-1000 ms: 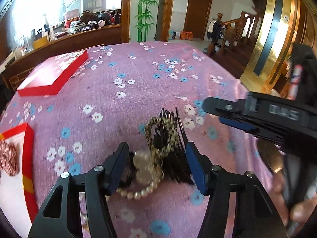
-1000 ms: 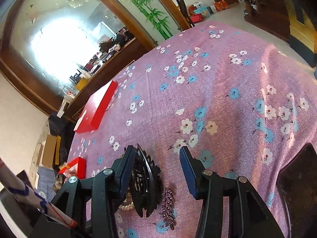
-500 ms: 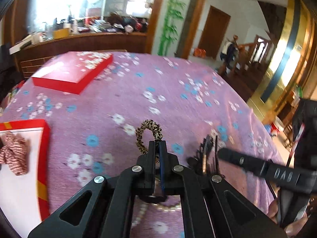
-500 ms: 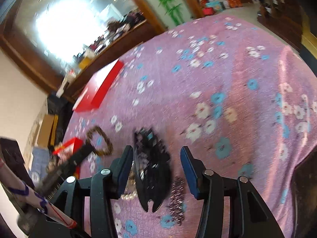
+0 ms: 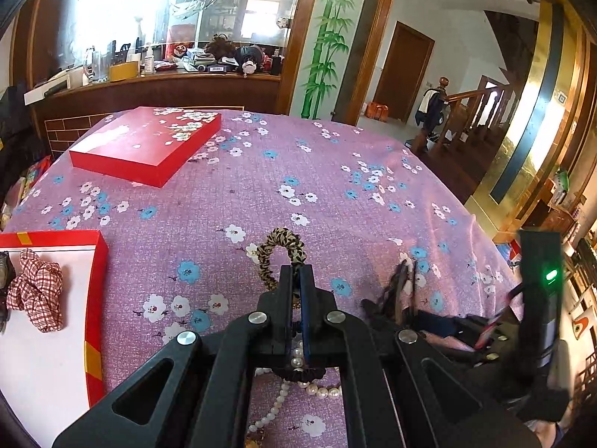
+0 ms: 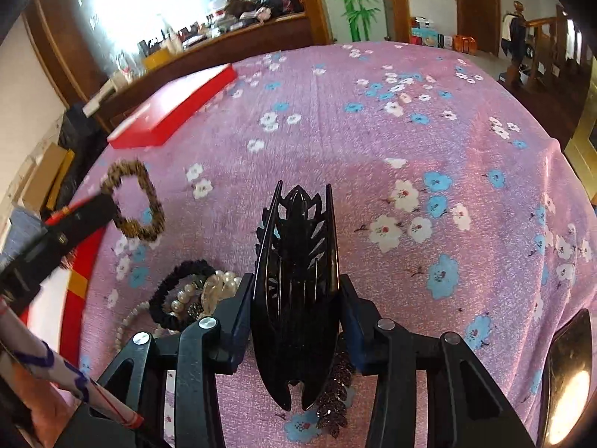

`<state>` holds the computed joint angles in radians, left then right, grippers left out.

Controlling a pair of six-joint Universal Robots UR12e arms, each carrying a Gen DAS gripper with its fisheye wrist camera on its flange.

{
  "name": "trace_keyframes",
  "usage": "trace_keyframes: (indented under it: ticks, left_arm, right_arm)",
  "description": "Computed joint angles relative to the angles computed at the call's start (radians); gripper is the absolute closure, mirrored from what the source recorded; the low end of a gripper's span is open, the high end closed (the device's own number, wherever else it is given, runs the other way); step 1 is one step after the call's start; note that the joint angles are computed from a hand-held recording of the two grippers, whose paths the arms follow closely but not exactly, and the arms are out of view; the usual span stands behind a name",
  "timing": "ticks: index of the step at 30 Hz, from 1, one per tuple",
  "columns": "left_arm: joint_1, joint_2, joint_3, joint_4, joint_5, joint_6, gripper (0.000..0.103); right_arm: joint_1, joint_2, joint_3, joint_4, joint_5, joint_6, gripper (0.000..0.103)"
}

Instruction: Organize jewelry

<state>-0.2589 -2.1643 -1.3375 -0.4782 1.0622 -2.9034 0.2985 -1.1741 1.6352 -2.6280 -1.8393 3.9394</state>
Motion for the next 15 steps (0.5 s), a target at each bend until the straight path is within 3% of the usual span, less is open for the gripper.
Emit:
trace_keyframes:
  ticks: [7, 15]
  left_arm:
    - [-0.001, 0.002, -0.005, 0.009, -0.004, 0.007, 0.100]
    - [-0.004, 0.002, -0.009, 0.012, 0.003, 0.017, 0.100]
  right_arm:
    - [0.001, -0.044, 0.081, -0.234, -0.076, 0.050, 0.057]
    - [0.007, -0.041, 0.076, -0.253, -0.078, 0.037, 0.057]
